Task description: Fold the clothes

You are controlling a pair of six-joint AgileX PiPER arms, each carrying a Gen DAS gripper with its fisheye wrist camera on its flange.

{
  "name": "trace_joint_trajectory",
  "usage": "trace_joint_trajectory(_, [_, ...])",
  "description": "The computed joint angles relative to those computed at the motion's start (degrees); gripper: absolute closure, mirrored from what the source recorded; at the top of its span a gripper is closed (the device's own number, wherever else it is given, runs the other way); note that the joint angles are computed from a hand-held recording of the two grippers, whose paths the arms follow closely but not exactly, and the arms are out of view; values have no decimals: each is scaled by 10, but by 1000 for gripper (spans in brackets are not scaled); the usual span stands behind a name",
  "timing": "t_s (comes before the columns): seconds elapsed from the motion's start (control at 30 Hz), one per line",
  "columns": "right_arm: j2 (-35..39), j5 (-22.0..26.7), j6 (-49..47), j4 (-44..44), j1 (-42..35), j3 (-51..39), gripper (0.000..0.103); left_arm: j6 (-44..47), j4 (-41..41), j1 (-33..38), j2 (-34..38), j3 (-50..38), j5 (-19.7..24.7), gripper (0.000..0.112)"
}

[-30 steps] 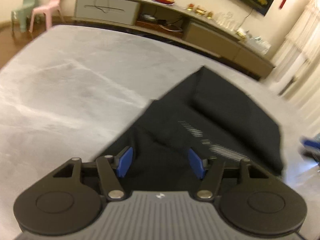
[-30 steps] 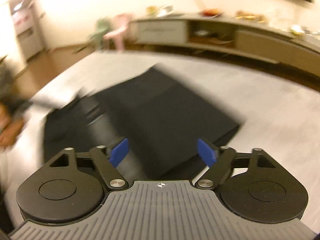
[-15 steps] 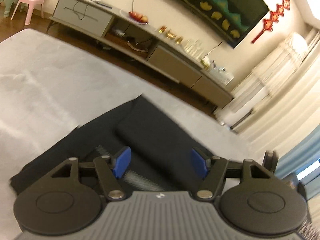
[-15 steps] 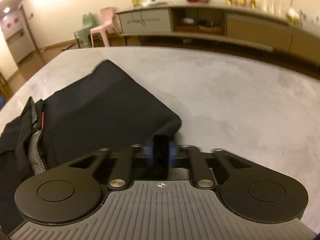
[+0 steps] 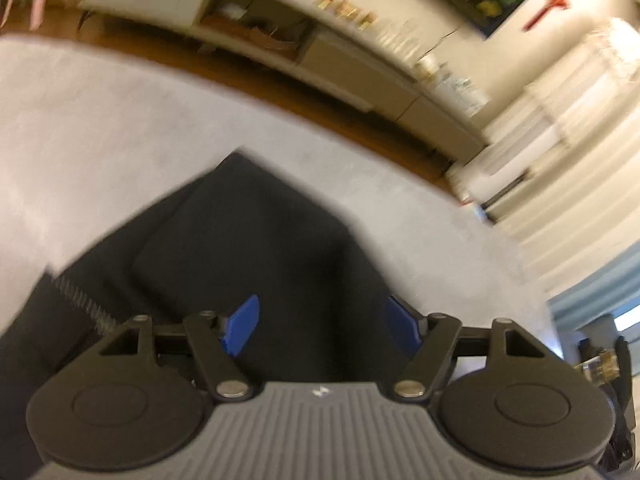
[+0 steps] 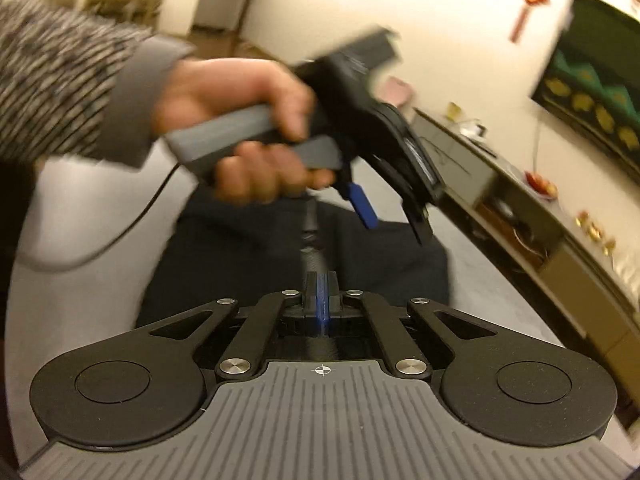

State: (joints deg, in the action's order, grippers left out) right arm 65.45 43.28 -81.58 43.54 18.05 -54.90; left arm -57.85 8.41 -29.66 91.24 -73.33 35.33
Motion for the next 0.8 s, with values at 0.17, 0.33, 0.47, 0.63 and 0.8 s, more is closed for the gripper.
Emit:
trace_joint_trajectory(0.17, [29,-79,91,-21,-6,-4,66,-17,-20,20,-18,46,-47,41])
trace_joint_trajectory(0.33, [187,-54,128,4,-101,-132,32,14,-47,28,-24,40,-55,41])
trace_joint_trajectory(0.47, [366,57,236,4,-161,-318,34,54,-84,32,7,-10,-41,41])
trace_joint_trajectory(0.63, [474,144,256,-19,-171,-441,44,98,-107,35,86,-124,17,41])
trace_joint_trajectory(0.8, [437,91,136,-4,-157,-366,102,132,-140,44,178,-249,78,40])
